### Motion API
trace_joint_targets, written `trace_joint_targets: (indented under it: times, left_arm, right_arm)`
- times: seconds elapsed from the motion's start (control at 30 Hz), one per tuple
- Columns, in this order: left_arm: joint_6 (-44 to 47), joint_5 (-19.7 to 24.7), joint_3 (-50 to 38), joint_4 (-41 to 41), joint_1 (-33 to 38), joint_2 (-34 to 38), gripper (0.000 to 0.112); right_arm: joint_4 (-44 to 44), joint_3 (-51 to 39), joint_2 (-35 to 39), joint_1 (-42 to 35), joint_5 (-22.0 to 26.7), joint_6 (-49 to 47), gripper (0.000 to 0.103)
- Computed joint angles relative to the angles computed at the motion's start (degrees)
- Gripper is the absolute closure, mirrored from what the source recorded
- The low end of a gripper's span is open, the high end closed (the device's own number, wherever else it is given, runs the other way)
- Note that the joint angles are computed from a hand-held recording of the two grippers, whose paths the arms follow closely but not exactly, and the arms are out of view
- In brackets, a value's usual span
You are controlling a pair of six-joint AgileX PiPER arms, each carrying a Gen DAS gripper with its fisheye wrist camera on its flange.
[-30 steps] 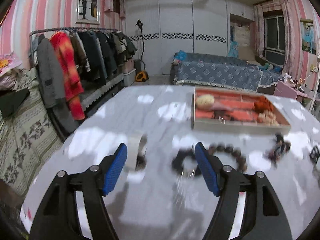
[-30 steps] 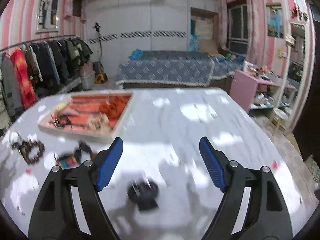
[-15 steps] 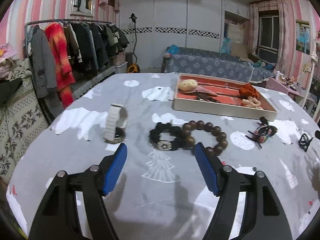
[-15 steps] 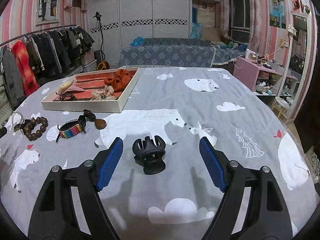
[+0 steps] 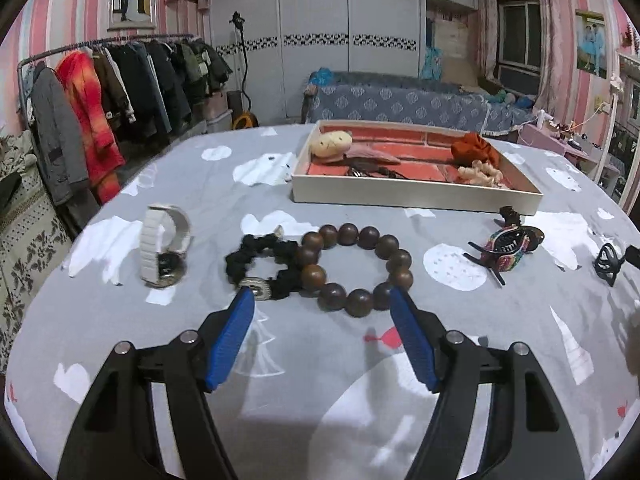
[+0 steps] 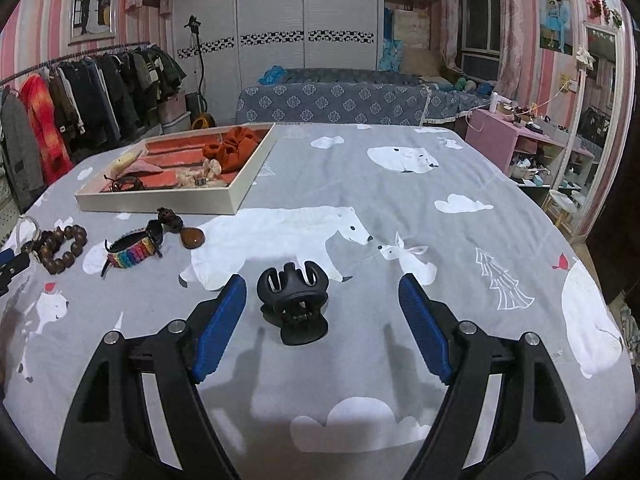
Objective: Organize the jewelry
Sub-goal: 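Move the left tool to the wooden bead bracelet while the right tool approaches the black claw clip, then close the left tool on the bead bracelet while the right tool grasps the black claw clip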
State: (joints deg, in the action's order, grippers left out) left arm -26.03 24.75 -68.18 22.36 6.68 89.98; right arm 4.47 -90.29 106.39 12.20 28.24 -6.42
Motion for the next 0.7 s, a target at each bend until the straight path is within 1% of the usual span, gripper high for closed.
trace_joint_targets:
  times: [0.1,0.2,0.27,0.37,0.4,0.53,0.63,0.7]
  left_arm:
    - [-0.8,1.7,-3.0,0.8,-1.0,2.9,0.043]
    - [1.0,3.7,-6.3,-2.0,-1.0,5.5,0.044]
    - [2.8,5.3,-8.8,-4.9,-0.7,7.2,0.044]
    - [7.3,8.4,-12.7,-10.7,0.0,10.4,0.052]
    - [8.9,9.7,-14.2,-12.8,0.2,11.7,0.052]
    - [12.6,12.6,-17.3,-17.2,0.8,14.2,0.056]
    - [13.4,12.5,-17.3,-17.9,0.5,14.5,0.056]
    - [14.6,12.5,-17.9,-19.2,0.7,15.1,0.057]
  right_arm:
    - [-1.2,-0.8,0.6,0.1,0.4,1.1,0.025]
    - [-1.7,-2.2,1.6,0.1,1.4,2.0,0.025]
    - [-1.9,-3.9,2.8,0.1,2.8,2.4,0.026]
    - [-3.0,-6.1,4.2,0.4,4.5,3.7,0.026]
    - [-2.8,-7.0,4.8,0.5,5.2,3.7,0.026]
    - [-1.8,-10.8,7.4,0.8,8.2,2.6,0.026]
    - [-1.6,-14.1,9.7,1.1,11.6,1.7,0.026]
    - [-0.6,-16.8,11.4,0.9,14.2,1.1,0.030]
